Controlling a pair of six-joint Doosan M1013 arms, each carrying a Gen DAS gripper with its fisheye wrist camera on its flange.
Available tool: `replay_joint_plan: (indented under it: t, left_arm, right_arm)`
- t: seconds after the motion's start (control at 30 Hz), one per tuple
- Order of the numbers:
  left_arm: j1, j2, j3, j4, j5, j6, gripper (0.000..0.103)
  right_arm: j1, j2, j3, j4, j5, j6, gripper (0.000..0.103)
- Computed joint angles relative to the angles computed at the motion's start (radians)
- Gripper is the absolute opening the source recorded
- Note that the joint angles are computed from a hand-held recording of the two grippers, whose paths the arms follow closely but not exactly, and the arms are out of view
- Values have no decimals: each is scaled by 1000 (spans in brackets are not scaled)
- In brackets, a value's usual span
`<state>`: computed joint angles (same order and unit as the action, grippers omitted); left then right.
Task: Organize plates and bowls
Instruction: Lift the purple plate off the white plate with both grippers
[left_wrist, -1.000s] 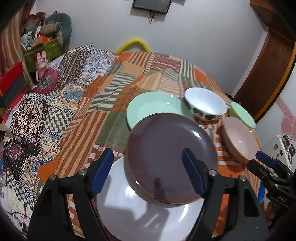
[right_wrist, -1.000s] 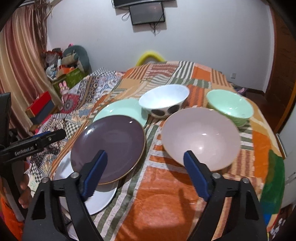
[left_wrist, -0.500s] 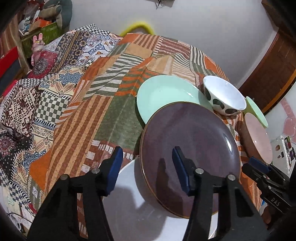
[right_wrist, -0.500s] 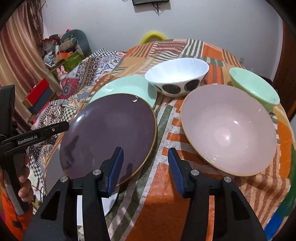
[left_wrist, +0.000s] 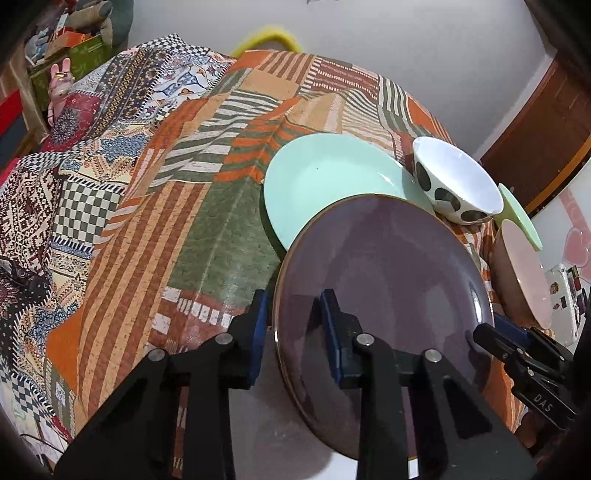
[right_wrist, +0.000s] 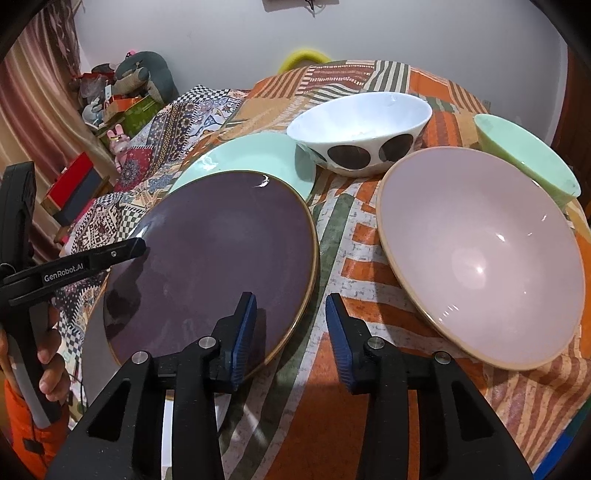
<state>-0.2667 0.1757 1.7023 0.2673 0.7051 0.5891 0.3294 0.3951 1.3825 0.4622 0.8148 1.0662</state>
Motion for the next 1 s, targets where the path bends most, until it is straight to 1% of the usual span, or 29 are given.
replay_joint_plan:
  t: [0.1,0.27,0.33,0.4,0.5,0.67,0.8,1.0]
  left_arm:
    - [0,3,-3,-3,-3,9,28]
    - [3,0,3,-16,-17,26,28]
    - [-2,1,-1,-12,-8,47,28]
    - [-3,-1,1,-21,-6,63,28]
    - [1,-6,5,-49,-11,81,28]
    - [-12,-10,-1,-19,11,49,28]
    - [-19,-23,4,-14,2,31,28]
    - [-53,-48,2,61,18,-27,28]
  right_arm:
    - [-2,11,-12,2,14,3,31]
    - [-1,16,-17,20,19,-7,30]
    - [-1,17,-18,31,21,-18,26]
    - [3,15,-19,10,17,-7,26]
    - [-1,15,-20,18,25,-9,26]
    - [-1,11,-19,12,34,-8,26]
    - [-6,4,-12,31,34,-22,26]
    - [-17,-19,4,69,19,-48,26]
